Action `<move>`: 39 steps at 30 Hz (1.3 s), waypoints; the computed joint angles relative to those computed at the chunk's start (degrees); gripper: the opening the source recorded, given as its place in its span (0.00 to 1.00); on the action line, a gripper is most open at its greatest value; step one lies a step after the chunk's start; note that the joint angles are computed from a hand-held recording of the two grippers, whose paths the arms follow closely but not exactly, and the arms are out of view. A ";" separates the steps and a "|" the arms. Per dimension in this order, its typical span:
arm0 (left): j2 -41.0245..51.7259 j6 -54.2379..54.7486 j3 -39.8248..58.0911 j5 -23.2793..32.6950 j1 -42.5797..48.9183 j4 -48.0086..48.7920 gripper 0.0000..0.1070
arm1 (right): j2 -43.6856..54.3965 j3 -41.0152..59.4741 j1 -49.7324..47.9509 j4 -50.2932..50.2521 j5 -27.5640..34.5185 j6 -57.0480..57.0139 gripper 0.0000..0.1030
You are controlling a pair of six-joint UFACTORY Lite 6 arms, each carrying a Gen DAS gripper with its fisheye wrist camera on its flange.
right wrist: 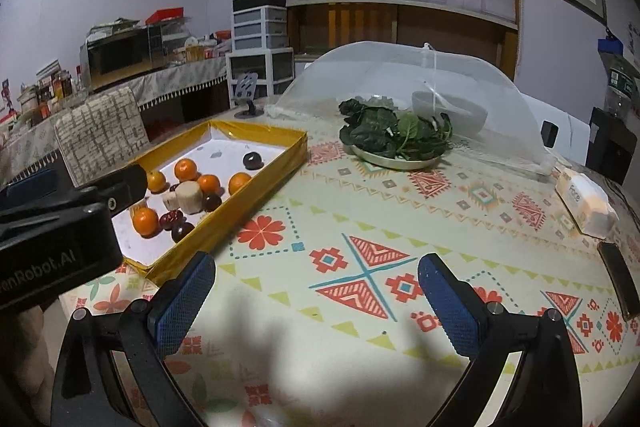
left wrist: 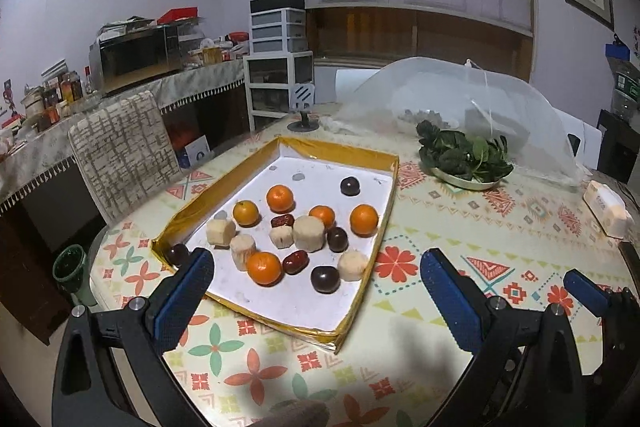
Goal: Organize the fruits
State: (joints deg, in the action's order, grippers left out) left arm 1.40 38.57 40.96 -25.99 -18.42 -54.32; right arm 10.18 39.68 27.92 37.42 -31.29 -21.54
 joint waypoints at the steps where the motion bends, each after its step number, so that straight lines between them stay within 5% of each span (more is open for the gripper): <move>1: 0.13 -1.54 -0.18 0.40 0.79 1.77 0.96 | 0.89 0.89 0.55 1.27 0.07 -1.26 1.00; 20: 2.49 -30.64 -0.79 7.11 11.52 33.72 0.96 | 9.06 10.27 5.08 16.55 1.45 -15.95 1.00; 39: 3.80 -37.62 -0.08 8.14 13.76 41.36 0.96 | 12.05 13.76 6.51 21.02 2.48 -19.92 1.00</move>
State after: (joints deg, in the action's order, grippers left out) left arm 5.21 0.95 40.87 -17.84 -4.66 -12.96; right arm 22.24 53.44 34.43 58.44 -28.81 -41.46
